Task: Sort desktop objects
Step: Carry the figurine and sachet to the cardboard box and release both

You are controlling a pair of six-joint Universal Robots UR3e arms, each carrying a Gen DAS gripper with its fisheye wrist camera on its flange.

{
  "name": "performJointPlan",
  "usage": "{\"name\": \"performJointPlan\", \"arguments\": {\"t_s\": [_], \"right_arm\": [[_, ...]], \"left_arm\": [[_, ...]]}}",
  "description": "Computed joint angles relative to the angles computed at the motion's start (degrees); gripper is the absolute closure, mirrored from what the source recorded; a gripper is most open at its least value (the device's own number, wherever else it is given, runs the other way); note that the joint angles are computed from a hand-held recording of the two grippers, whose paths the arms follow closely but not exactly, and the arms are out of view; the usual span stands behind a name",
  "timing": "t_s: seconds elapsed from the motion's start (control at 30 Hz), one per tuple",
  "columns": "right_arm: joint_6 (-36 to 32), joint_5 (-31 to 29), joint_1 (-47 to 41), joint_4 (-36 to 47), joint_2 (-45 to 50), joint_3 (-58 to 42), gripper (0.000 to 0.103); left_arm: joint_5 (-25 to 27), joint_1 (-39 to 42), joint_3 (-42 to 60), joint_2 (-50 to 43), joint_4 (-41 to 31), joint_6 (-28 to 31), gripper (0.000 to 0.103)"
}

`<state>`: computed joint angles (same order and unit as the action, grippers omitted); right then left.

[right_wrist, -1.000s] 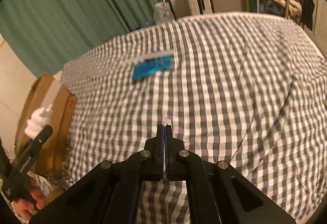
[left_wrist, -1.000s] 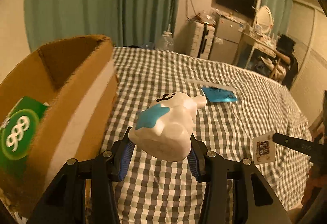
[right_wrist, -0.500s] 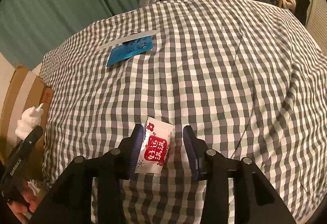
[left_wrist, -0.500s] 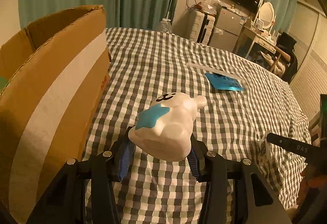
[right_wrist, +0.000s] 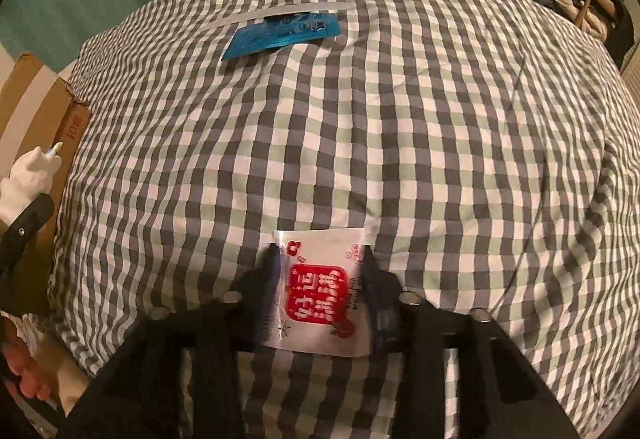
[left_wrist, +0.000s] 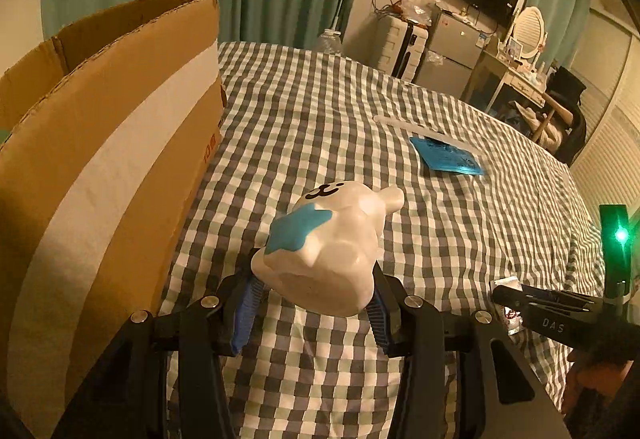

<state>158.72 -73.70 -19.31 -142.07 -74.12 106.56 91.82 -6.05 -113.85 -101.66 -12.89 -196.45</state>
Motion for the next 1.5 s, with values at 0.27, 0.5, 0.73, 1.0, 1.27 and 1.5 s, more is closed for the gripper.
{"name": "performJointPlan", "arguments": {"t_s": [0.27,0.5,0.73,1.0,1.27,1.5], "right_arm": [[-5.8,9.4,-4.3,7.8,-14.6,2.5,0.099],[-3.3,20.8,1.4,19.4,-21.2,-9.9,0.099],[7.9,19.8,24.7,21.9,-4.9,-38.6,0.099],[19.3,9.9,37.4,19.9,15.3,-60.9,0.055],[17.5,1.1,33.3,4.0,3.4,-41.8,0.019],[13.9,4.2,13.6,-1.5,-13.9,-14.5,0.018]], "left_arm": [[2.9,-0.6,0.9,5.8,0.3,1.4,0.055],[-1.9,7.5,4.8,18.1,-9.9,4.3,0.055],[-9.7,27.4,2.8,30.8,-22.2,13.2,0.055],[-14.9,40.1,-2.2,34.5,-28.3,25.3,0.045],[-11.1,36.0,-4.6,37.1,-24.8,28.0,0.000],[-9.4,28.3,0.9,37.0,-30.1,20.9,0.000]]}}
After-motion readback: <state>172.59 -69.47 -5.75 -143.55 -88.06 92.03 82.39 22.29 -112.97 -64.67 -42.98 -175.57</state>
